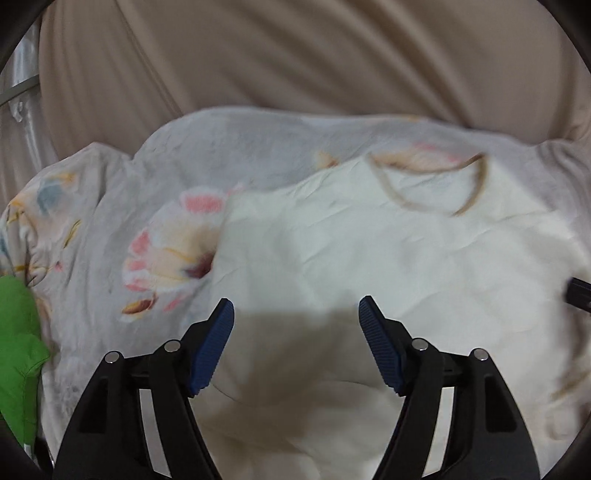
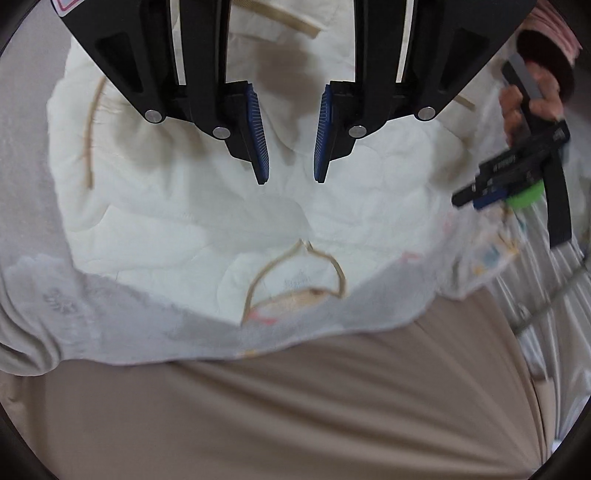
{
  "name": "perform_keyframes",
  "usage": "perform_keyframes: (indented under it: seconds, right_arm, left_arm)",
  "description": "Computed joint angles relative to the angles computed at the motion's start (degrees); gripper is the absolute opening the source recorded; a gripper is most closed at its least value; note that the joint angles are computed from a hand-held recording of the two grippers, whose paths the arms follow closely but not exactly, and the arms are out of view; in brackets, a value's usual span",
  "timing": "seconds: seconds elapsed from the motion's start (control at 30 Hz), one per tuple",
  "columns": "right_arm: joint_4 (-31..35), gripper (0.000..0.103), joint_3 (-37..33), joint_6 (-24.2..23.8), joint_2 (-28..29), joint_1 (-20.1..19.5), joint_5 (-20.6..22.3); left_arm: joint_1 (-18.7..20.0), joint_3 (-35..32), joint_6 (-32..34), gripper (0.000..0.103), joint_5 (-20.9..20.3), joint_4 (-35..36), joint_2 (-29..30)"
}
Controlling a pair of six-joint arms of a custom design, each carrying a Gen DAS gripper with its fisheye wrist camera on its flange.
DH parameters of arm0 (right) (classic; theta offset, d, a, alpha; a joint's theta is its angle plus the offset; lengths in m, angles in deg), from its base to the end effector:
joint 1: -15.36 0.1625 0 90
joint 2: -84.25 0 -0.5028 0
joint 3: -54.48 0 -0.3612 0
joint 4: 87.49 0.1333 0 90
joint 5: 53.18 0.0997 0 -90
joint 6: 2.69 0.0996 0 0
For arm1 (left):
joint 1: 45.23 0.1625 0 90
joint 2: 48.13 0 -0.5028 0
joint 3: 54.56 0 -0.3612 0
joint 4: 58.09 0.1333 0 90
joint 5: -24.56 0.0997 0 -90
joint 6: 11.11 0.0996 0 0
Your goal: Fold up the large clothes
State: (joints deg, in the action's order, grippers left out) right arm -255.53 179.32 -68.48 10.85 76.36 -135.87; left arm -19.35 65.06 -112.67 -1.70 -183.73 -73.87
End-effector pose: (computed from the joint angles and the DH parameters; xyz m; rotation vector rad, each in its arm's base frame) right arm -0.1158 -0.5100 0.3182 0.9325 -2.6688 0.5852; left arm -0.3018 -0.3939 -0.0875 0.0129 1.9261 -0.9964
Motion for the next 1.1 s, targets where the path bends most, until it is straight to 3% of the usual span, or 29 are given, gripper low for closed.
perform_keyframes:
  seconds: [0.07,0.13,0.2,0.3,0.37,0.47,0.53,0.63,0.67,0.7,0.8,0.83,0.9,0.97,1.1]
  right_arm:
    - [-3.3,0.014,-1.21,-0.48,2.58,-1.82,-2.02]
    - [0.14,0.0,-4.21,0.4,2.8,-4.44,-0.66]
    - [6.2,0.0,-8.47,5.54,2.03,-6.77,1.61]
    - [7.21,0.0,-10.44,9.07,1.45,-7.86,2.31]
    - [2.57,0.0,-7.85,7.63,0.38,-7.45,1.99]
    - [-1.99,0.01,-4.69,3.52,-0.6,-7.45,2.48]
    - [-4.62,0.007,-4.94,1.87,1.6,-6.48,-2.11]
    - [-3.53,0.006,-6.01,3.24,1.95,-5.84,-4.03]
    - [-4.06,0.008,-5.65,4.22,1.4,-5.07,-4.6]
    - [-4.06,0.018,-5.13,4.35,0.62,-4.42,-3.96]
    - [-1.7,0.021,-4.31,2.59,-0.76,-0.74,-1.55]
    - [-0.96,0.029,-4.18,2.07,-0.63,0.9,-1.01]
    - [-0.18,0.042,-4.35,1.56,1.33,5.01,0.3]
    - [-0.09,0.045,-5.47,2.54,4.84,8.81,0.46]
    - [2.39,0.047,-11.86,11.06,14.38,14.95,-1.86]
  left_arm:
    - [1.53,1.58,-0.47,0.069,-0.79,-1.14,0.59]
    - [1.56,3.97,-1.97,0.069,-1.26,-3.08,0.44]
    - [1.38,6.24,-3.12,0.069,-1.99,-5.53,-0.31]
    - [1.47,7.61,-2.64,0.069,-2.21,-8.55,-0.37]
    - [1.49,7.01,-3.69,0.069,-2.11,-6.51,-0.2]
    - [1.32,6.2,-4.86,0.069,-2.11,-4.16,0.0]
    - [1.2,6.22,-4.76,0.069,-2.2,-4.18,-0.09]
    - [0.11,5.17,-6.98,0.067,-2.75,0.25,-0.5]
    - [-0.89,5.54,-6.55,0.068,-2.22,0.05,-0.94]
    - [-1.61,6.19,-5.67,0.068,-1.49,-1.21,-1.61]
    - [-2.22,6.65,-2.18,0.069,2.41,-4.74,-4.25]
    - [-1.55,5.89,-1.07,0.072,3.87,-4.71,-4.97]
    - [1.66,4.19,4.54,0.073,6.3,-9.07,-6.01]
    - [5.5,3.48,10.85,0.072,6.72,-17.07,-6.38]
    - [12.54,1.72,19.94,0.07,4.96,-27.72,-5.6]
